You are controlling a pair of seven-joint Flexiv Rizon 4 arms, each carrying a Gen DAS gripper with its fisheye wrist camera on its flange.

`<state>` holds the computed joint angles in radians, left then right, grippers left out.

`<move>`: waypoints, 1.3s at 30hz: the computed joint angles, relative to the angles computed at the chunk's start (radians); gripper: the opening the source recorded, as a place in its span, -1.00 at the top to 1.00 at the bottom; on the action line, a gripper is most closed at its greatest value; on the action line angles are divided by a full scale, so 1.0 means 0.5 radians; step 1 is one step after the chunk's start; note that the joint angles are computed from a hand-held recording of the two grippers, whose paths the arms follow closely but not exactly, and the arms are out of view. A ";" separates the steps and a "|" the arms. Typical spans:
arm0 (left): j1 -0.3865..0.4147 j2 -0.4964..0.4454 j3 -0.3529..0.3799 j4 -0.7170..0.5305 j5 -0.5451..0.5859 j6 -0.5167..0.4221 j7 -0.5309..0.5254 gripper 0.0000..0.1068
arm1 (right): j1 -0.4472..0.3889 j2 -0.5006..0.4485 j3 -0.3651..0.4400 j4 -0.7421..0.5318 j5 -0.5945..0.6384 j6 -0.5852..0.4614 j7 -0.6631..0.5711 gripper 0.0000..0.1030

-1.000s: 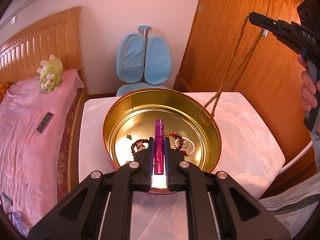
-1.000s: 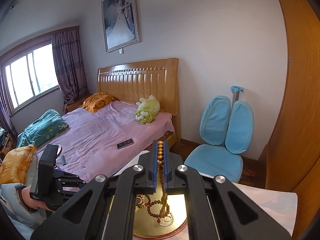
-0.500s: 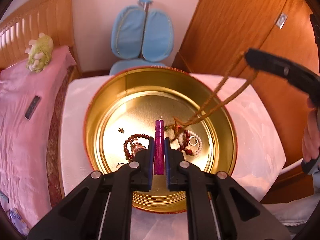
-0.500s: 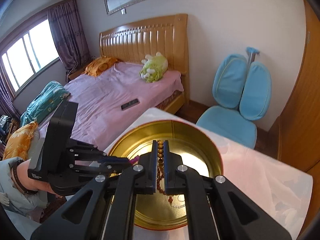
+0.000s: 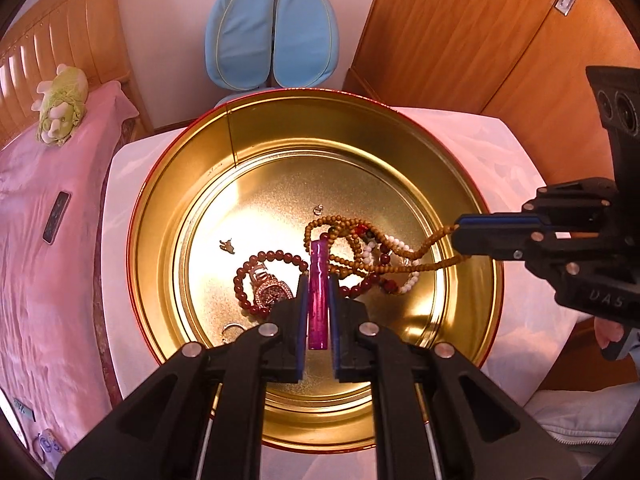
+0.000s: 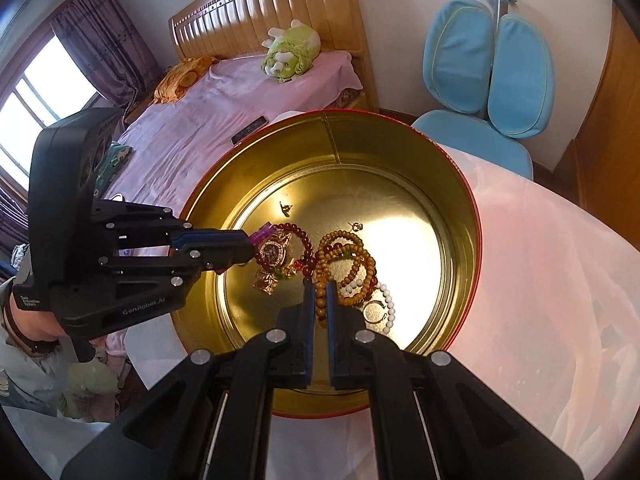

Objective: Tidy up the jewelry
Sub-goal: 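Lower the lipstick into the tin with left tool while right tool lowers the necklace in, then open left tool to release the lipstick while right tool releases the necklace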

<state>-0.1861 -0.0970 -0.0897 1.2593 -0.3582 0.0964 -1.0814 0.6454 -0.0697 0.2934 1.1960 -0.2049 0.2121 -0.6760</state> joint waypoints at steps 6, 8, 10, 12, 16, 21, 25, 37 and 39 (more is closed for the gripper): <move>-0.005 -0.004 0.000 -0.006 0.028 0.000 -0.003 0.82 | 0.014 -0.019 0.006 -0.019 0.020 -0.031 -0.062 0.88; -0.006 -0.009 -0.004 -0.024 0.053 -0.022 0.015 0.82 | 0.018 -0.028 0.005 -0.034 0.032 -0.049 -0.088 0.88; -0.004 -0.034 -0.013 -0.081 0.085 -0.082 0.072 0.82 | 0.025 -0.044 0.004 -0.067 0.039 -0.100 -0.150 0.88; -0.003 -0.056 -0.021 -0.138 0.108 -0.141 0.138 0.82 | 0.037 -0.083 -0.004 -0.138 0.037 -0.182 -0.247 0.88; 0.013 -0.147 -0.030 -0.290 0.112 -0.295 0.210 0.81 | 0.050 -0.185 -0.035 -0.341 0.102 -0.356 -0.450 0.88; 0.005 -0.212 -0.026 -0.400 0.184 -0.414 0.230 0.81 | 0.053 -0.244 -0.067 -0.472 0.171 -0.512 -0.560 0.88; -0.003 -0.211 -0.025 -0.408 0.168 -0.429 0.257 0.81 | 0.046 -0.241 -0.079 -0.477 0.197 -0.526 -0.565 0.88; -0.023 -0.202 -0.023 -0.381 0.181 -0.428 0.259 0.81 | 0.044 -0.230 -0.073 -0.454 0.231 -0.478 -0.548 0.88; -0.027 -0.207 -0.024 -0.388 0.193 -0.426 0.256 0.81 | 0.042 -0.225 -0.073 -0.444 0.235 -0.465 -0.538 0.88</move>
<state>-0.1997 -0.2004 -0.1017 1.0655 -0.2618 -0.1168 -0.9535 0.6664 -0.1820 0.2569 0.9738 -0.0875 -0.0206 -0.9448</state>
